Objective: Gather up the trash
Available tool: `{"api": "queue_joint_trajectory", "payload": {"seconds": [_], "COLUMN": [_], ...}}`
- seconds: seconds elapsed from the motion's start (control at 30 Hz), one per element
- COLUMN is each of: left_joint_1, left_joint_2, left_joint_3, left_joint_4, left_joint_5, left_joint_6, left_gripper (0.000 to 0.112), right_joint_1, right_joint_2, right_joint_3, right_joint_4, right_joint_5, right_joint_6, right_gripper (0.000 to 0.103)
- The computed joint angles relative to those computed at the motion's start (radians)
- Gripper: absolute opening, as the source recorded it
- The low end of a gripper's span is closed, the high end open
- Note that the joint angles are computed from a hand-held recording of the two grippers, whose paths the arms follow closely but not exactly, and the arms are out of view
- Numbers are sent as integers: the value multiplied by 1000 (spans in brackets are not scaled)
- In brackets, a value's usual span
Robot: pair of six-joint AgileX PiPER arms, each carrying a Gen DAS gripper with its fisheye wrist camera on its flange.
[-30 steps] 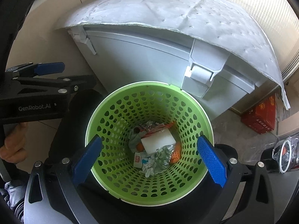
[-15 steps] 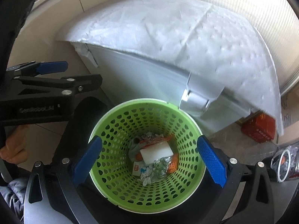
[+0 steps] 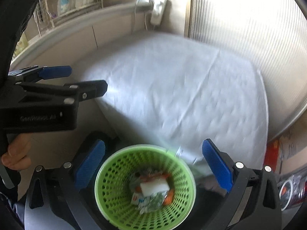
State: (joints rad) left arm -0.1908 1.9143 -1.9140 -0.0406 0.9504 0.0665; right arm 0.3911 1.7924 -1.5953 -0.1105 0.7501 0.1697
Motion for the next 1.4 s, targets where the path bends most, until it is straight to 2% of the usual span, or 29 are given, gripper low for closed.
{"api": "queue_joint_trajectory", "payload": {"seconds": [0.27,0.37,0.47,0.57,0.77,0.93,1.1,1.4], "left_joint_1": [-24,-29,-32,-48,-50,-38,-22,-5], "left_joint_2": [72,151,226,267,248,193,176,188], "left_joint_3": [-250,-445,-632,-732,-694,-582,-541,-553], "left_joint_4": [82,78,87,119,124,136,116,85], "left_joint_5": [68,148,220,257,255,201,187,200], "left_joint_6": [-63,-83,-108,-127,-159,-178,-176,-160], "left_gripper": [95,95,95,95,95,95,95,95], "right_joint_1": [-42,-65,-68,-69,-63,-43,-28,-32], "right_joint_2": [8,10,14,13,16,27,27,36], "right_joint_3": [-144,-174,-209,-222,-230,-234,-228,-236], "right_joint_4": [25,68,46,40,48,5,-32,-36], "right_joint_5": [4,-2,-6,-16,-22,-5,4,8], "right_joint_6": [-79,-106,-84,-56,-8,48,96,118], "right_gripper": [101,101,101,101,101,101,101,101]}}
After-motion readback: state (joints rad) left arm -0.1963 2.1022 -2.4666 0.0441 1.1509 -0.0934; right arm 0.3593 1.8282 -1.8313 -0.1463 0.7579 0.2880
